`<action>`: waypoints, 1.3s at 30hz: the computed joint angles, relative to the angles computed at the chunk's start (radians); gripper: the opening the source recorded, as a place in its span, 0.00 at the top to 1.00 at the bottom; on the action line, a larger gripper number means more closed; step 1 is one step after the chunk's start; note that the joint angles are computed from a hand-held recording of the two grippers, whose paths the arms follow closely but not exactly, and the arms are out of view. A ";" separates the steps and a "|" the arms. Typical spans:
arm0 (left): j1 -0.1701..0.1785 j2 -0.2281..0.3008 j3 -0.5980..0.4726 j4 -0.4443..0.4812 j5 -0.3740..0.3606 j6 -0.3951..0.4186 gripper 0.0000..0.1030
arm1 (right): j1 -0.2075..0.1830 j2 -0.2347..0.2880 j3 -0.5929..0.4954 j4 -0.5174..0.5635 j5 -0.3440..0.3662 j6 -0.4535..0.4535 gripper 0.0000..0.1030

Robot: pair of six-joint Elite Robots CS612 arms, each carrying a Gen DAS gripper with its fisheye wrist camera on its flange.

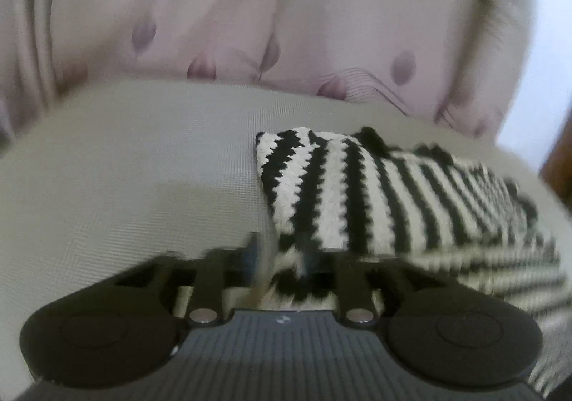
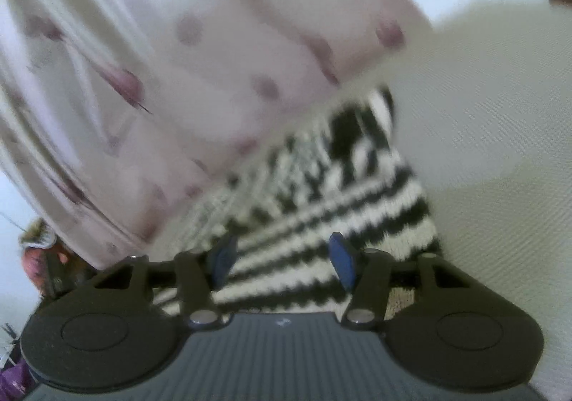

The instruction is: Fold small clothes

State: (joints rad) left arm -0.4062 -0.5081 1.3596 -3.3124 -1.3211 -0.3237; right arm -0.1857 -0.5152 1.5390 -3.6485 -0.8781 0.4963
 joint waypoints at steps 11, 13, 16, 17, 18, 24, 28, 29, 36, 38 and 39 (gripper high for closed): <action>-0.035 -0.093 0.293 -0.195 -0.050 -0.021 0.08 | -0.051 -0.116 0.278 -0.101 -0.092 -0.172 0.33; -0.035 -0.089 0.308 -0.201 -0.074 -0.050 0.08 | -0.050 -0.117 0.295 -0.100 -0.092 -0.175 0.33; -0.031 -0.075 0.319 -0.242 -0.119 -0.086 0.08 | -0.047 -0.111 0.304 -0.083 -0.072 -0.176 0.34; -0.034 -0.072 0.322 -0.255 -0.118 -0.086 0.08 | -0.045 -0.110 0.306 -0.082 -0.068 -0.184 0.34; -0.037 -0.071 0.326 -0.265 -0.114 -0.073 0.08 | -0.041 -0.109 0.310 -0.084 -0.068 -0.196 0.34; -0.043 -0.067 0.331 -0.289 -0.096 -0.056 0.65 | -0.033 -0.108 0.314 -0.054 -0.081 -0.177 0.85; -0.007 -0.069 0.327 -0.284 -0.208 -0.169 0.79 | -0.046 -0.095 0.315 -0.117 -0.039 -0.090 0.88; -0.003 -0.070 0.329 -0.287 -0.224 -0.175 0.76 | -0.049 -0.093 0.314 -0.137 -0.022 -0.081 0.88; -0.002 -0.074 0.336 -0.304 -0.238 -0.152 0.12 | -0.055 -0.103 0.299 -0.108 0.015 -0.086 0.84; -0.001 -0.071 0.332 -0.301 -0.244 -0.146 0.12 | -0.057 -0.095 0.289 -0.113 0.028 -0.045 0.78; -0.001 -0.072 0.331 -0.297 -0.249 -0.139 0.12 | -0.057 -0.093 0.285 -0.117 0.030 -0.035 0.75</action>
